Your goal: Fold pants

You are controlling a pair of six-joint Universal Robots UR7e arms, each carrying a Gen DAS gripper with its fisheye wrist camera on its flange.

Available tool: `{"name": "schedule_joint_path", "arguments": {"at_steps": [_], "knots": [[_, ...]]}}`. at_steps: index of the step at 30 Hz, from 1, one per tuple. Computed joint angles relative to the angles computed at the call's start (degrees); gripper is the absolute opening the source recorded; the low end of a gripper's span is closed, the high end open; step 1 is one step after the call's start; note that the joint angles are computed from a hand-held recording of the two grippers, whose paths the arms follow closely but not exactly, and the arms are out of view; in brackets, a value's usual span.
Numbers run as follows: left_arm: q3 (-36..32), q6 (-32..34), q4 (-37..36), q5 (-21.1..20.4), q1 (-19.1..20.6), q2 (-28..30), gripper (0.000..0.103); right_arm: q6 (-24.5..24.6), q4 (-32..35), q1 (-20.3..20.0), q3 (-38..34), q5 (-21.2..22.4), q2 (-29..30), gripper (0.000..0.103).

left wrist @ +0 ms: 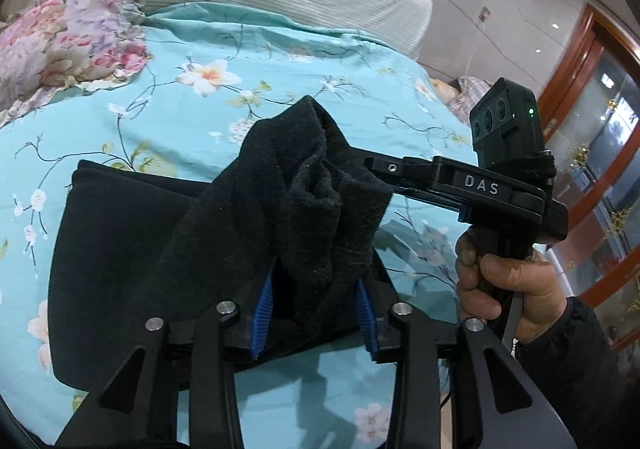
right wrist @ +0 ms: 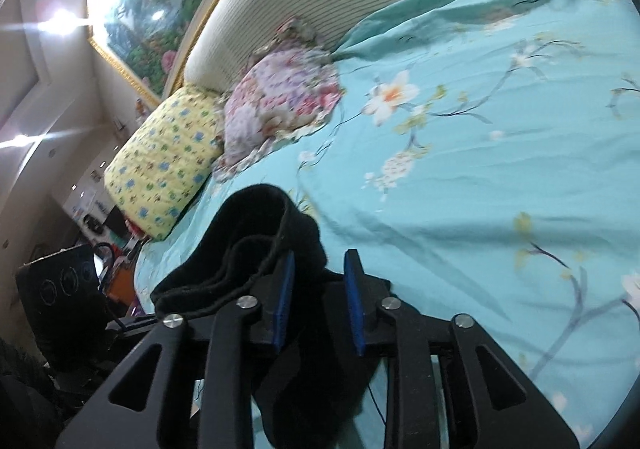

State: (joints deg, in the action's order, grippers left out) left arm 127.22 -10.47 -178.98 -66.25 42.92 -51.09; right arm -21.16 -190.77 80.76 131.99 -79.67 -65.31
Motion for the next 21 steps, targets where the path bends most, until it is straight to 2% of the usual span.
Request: {"name": "schedule_joint_path", "arguments": {"at_steps": [1,3,6,7,10,13,21], "knots": [[0.24,0.25,-0.02,-0.81,0.07,-0.35,0.044,0.7,-1.07,0.12,0.64,-0.68,-0.31,0.044],[0.97,0.79,-0.19,-2.73,0.17,-1.35,0.052,1.71,-3.11,0.35,1.88,-1.91,-0.87,0.053],[2.09,1.31,-0.65,-4.22,-0.26,-2.7,0.058,2.92,-5.67,1.0,3.3,-3.42,-1.39,0.057],[2.51,1.33,-0.74,-4.28,-0.5,-3.24,0.063,3.56,-6.55,1.28,3.72,-4.1,-1.48,0.064],[3.77,1.03,-1.78,-4.56,-0.62,-4.98,0.065,5.66,-9.09,1.96,4.92,-4.19,-1.79,0.082],[4.45,-0.12,-1.64,-4.2,-0.06,-6.63,0.066,6.95,-11.7,3.6,5.92,-5.36,-1.82,0.089],[5.66,-2.49,-1.19,-2.06,3.36,-11.05,0.067,8.76,-15.36,9.44,6.39,-13.53,0.53,0.09]]}}
